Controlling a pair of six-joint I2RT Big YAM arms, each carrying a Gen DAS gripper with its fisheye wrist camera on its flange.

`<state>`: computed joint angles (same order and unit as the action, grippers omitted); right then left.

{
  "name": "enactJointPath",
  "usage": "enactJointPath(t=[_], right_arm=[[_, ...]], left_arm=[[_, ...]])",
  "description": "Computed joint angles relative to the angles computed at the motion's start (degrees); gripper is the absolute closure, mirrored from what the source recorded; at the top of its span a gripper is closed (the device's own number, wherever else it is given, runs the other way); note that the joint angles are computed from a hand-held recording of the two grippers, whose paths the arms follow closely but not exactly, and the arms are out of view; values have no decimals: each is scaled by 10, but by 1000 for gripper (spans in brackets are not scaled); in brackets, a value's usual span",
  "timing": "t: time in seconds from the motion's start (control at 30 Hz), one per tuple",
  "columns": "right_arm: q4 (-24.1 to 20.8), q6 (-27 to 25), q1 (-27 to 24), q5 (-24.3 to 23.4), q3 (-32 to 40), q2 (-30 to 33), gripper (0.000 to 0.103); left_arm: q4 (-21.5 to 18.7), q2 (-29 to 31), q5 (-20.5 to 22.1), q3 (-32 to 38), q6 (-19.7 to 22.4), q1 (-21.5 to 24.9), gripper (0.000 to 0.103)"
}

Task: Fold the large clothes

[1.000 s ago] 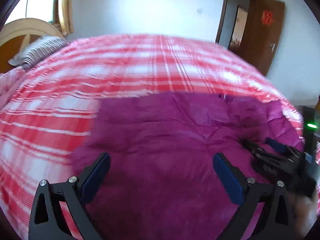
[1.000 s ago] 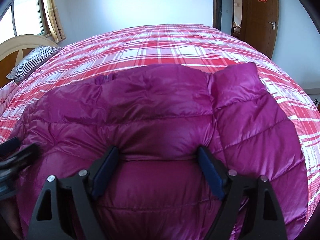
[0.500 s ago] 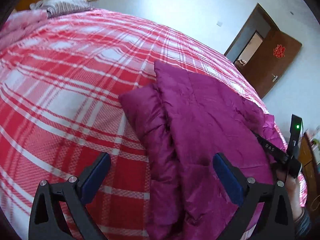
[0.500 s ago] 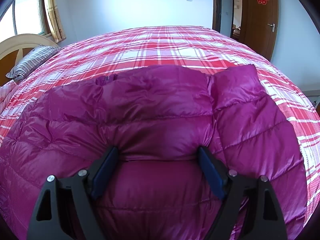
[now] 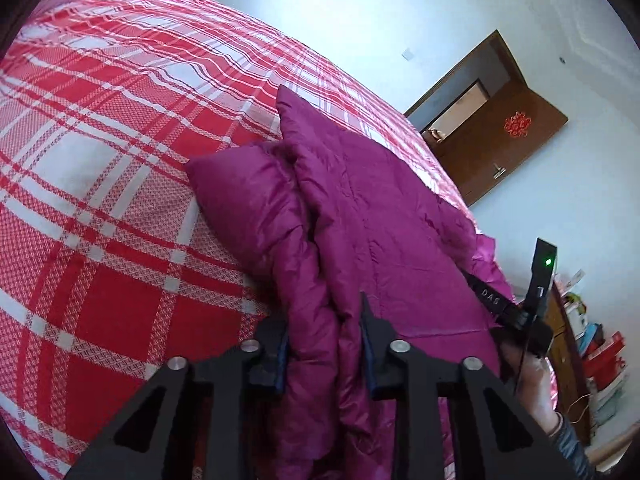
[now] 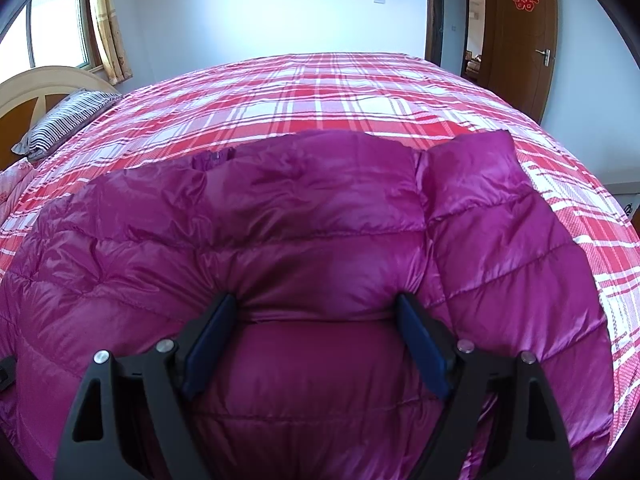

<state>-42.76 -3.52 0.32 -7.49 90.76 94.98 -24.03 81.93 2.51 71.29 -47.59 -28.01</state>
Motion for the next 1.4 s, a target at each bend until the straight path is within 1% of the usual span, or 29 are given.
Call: enactJointPath(t=[0.07, 0.1, 0.13, 0.17, 0.2, 0.27, 0.3, 0.33, 0.43, 0.47, 0.5, 0.53, 0.63, 0.67, 0.73, 0.8, 0.83, 0.87, 0.9, 0.93, 0.97, 1.03, 1.1, 1.13, 1.2, 1.27, 1.3, 1.37, 1.4], right_arm=[[-8, -3, -4, -15, 5, 2, 16], [-12, -5, -9, -33, 7, 2, 16], [-22, -14, -14, -49, 9, -2, 18], [-30, -26, -17, -52, 6, -12, 18], [-30, -34, -20, -54, -8, -32, 19], [-8, -58, -28, -92, -55, -90, 18], [-7, -77, -27, -93, -71, -108, 15], [-16, -102, -22, -81, -85, -122, 13], [-58, -156, -6, -52, -103, -119, 14], [-38, -162, 0, -38, -118, -120, 13], [-27, -162, 2, -33, -124, -119, 9], [-24, -160, 2, -36, -123, -114, 8], [-45, -157, -4, -57, -104, -101, 6], [-50, -161, -8, -67, -101, -100, 6], [-66, -167, -26, -107, -94, -102, 10], [-75, -160, -54, -163, -92, -110, 10], [-73, -152, -73, -199, -93, -115, 9], [-68, -146, -93, -227, -93, -121, 9], [-60, -141, -109, -242, -94, -125, 9], [-47, -132, -127, -255, -95, -130, 9], [-34, -120, -143, -265, -93, -131, 9], [-11, -75, -182, -289, -78, -125, 8], [15, -17, -215, -309, -59, -111, 8], [30, 15, -231, -319, -48, -104, 8], [52, 58, -251, -334, -36, -97, 8], [60, 78, -265, -352, -20, -88, 8], [58, 77, -268, -360, -10, -83, 8], [45, 64, -270, -389, 10, -75, 12], [25, 49, -269, -411, 26, -66, 18]], left_arm=[[-7, -4, 0, 3, 8, 0, 82], [-7, -7, 2, 4, 10, 1, 84], [-4, -6, 4, 5, 11, 2, 84], [0, -10, 6, 3, 13, 3, 85], [2, -12, 9, 1, 13, 5, 85], [13, -19, 16, -8, 8, 7, 85], [21, -21, 19, -13, 8, 9, 86], [27, -25, 19, -16, 6, 7, 86], [42, -37, 21, -17, -4, 1, 87], [39, -39, 18, -13, -3, -2, 87], [34, -40, 11, -3, 2, -9, 87], [26, -42, 1, 11, 9, -17, 87], [9, -40, -17, 50, 23, -38, 87], [-2, -32, -28, 78, 31, -50, 87], [-16, -11, -36, 128, 52, -64, 87], [-40, 17, -53, 187, 81, -84, 87], [-45, 29, -55, 206, 92, -89, 87], [-57, 52, -63, 243, 112, -101, 87], [-69, 71, -73, 271, 134, -110, 87], [-85, 100, -91, 313, 171, -128, 87], [-94, 123, -95, 340, 194, -134, 87], [-115, 174, -101, 399, 241, -154, 87], [-122, 218, -111, 436, 281, -170, 86], [-122, 236, -121, 446, 295, -177, 84], [-120, 267, -127, 463, 314, -184, 83], [-128, 301, -125, 482, 323, -185, 81], [-126, 312, -115, 482, 323, -184, 77], [-120, 321, -92, 478, 324, -182, 73], [-110, 320, -88, 470, 331, -182, 69]])
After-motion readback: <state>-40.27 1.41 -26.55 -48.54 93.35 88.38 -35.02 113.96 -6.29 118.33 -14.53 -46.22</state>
